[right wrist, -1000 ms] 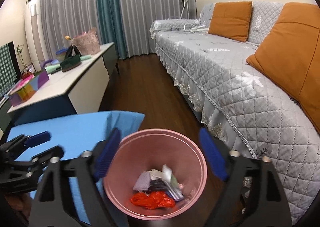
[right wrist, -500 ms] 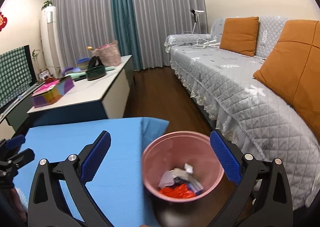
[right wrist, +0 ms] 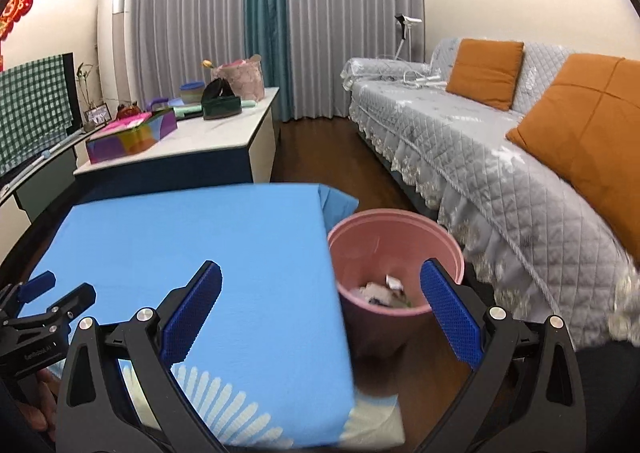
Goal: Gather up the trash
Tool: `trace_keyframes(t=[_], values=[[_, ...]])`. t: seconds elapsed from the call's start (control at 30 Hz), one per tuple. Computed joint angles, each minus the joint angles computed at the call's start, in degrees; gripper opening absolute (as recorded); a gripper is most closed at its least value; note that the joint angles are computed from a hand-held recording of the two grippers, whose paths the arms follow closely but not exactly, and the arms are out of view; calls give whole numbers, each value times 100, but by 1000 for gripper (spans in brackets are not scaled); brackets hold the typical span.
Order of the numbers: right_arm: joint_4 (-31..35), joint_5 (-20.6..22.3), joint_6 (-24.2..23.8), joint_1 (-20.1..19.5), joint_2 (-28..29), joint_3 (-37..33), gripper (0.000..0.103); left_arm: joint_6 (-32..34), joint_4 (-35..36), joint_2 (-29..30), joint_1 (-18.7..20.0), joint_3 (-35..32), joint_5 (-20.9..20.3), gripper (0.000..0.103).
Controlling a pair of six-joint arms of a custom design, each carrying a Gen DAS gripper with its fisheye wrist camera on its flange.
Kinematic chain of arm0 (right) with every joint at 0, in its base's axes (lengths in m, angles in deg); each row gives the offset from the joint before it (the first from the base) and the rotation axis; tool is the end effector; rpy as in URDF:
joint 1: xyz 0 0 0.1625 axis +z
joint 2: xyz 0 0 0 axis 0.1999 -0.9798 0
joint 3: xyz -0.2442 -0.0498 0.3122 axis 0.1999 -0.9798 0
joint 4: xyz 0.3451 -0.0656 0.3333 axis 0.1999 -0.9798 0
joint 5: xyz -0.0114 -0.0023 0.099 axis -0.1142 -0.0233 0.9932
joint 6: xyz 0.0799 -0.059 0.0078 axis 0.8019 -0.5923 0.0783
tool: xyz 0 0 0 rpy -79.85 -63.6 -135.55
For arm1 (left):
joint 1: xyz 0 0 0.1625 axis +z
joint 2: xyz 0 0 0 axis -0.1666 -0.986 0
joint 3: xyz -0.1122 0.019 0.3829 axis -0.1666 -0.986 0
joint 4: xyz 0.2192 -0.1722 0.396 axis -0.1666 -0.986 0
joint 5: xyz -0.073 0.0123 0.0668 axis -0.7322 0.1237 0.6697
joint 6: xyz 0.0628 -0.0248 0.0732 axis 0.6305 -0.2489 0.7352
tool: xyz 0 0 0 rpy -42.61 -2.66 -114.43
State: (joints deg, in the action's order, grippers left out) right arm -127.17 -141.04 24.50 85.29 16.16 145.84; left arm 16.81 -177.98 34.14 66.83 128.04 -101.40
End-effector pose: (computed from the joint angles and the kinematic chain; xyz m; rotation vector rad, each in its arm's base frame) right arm 0.2214 -0.8580 0.1858 1.0204 -2.3317 1.0210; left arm -0.2118 -0.7490 0.1802 -0.1001 1.9461 -1.2898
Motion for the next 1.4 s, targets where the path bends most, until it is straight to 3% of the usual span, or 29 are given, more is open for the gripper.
trace_keyframes(t=[0.27, 0.5, 0.63, 1.4], values=[[-381, 124, -133, 24, -293, 633, 98, -379, 89, -334, -165, 728, 117, 93], [-288, -25, -265, 48, -135, 499, 98, -266, -183, -250, -131, 620, 183, 93], [-218, -82, -245, 52, -75, 411, 98, -549, 58, -270, -99, 606, 150, 93], [-177, -92, -226, 49, -61, 408, 98, -490, -23, -248, -91, 604, 157, 93]])
